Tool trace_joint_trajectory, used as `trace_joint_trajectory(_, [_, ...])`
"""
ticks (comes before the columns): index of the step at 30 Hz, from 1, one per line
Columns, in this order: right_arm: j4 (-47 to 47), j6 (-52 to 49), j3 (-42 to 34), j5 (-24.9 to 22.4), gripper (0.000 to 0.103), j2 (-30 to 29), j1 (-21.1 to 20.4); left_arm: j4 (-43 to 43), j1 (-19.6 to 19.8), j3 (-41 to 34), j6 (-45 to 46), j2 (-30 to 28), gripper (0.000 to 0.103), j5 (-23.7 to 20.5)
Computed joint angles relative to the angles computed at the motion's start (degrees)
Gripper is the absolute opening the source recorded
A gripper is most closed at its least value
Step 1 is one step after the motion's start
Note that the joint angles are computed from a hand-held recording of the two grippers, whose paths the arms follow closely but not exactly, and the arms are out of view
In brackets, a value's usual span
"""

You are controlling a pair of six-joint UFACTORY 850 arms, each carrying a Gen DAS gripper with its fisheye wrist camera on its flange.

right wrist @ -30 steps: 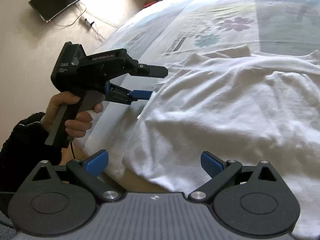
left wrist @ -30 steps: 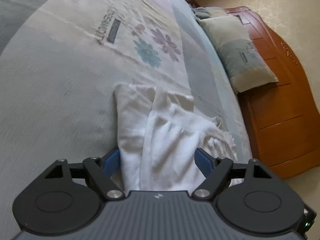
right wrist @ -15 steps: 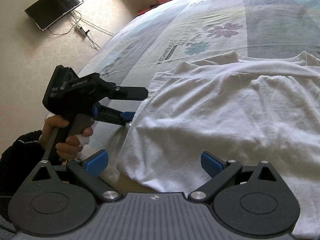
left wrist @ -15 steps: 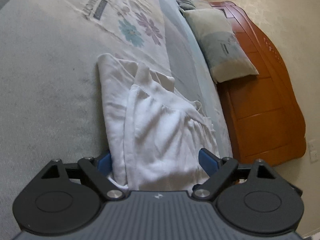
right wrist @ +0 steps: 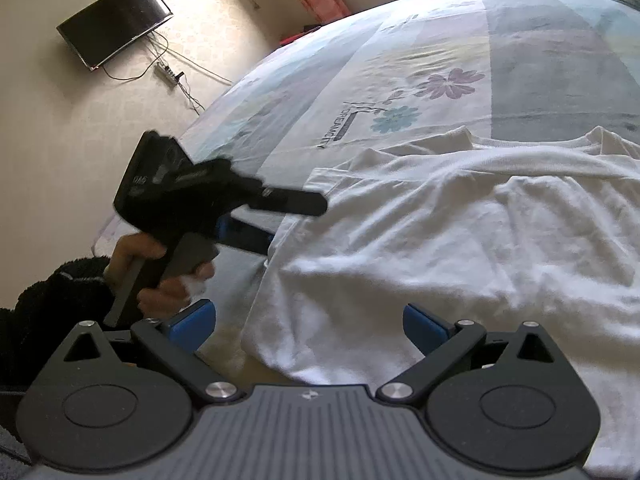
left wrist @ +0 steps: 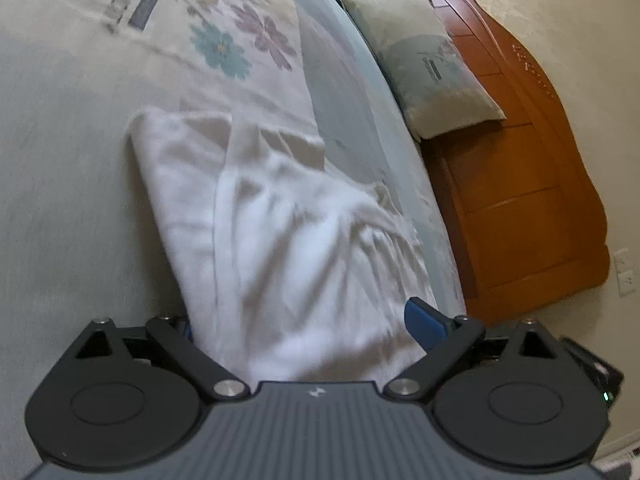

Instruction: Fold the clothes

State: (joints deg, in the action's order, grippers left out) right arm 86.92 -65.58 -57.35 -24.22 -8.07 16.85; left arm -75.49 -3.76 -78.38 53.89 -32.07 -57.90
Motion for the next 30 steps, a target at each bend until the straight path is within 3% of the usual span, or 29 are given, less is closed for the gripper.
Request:
trace_joint_trajectory(10, [0.7, -0.7, 0.3, -0.3, 0.102, 0.1, 0.2, -0.4, -1.4, -5.4, -2.3, -3.8, 0.095, 0.4])
trace_joint_trajectory(16, [0.5, -1.0, 0.9, -0.9, 0.102, 1.0, -0.8, -0.2, 0.6, -3.3, 1.9, -3.4, 0.095, -6.1])
trace_joint_trajectory(23, [0.4, 0.3, 2.4, 0.3, 0.102, 2.1, -2.1, 7.0, -2.1, -9.7, -3.8, -5.7, 0.09, -1.8])
trace_joint_trajectory(26, [1.1, -0.6, 3.7, 0.4, 0.102, 3.3, -2.9, 8.9, -2.0, -6.9, -3.7, -3.5, 0.045, 2.8])
trace_joint_trajectory(27, [1.1, -0.4, 4.0, 0.8, 0.102, 3.4, -3.3, 10.5, -2.2, -6.3, -4.8, -2.8, 0.025, 5.1])
trace_joint_trajectory(28, [1.1, 0.0, 4.3, 1.3, 0.102, 3.5, -3.6, 12.7, -2.6, -5.9, -6.4, -2.2, 0.019, 7.7])
trace_joint_trajectory(30, [1.8, 0.3, 4.6, 3.3, 0.102, 3.6, -4.1, 14.0, -3.1, -5.0, -7.0, -1.2, 0.019, 10.0])
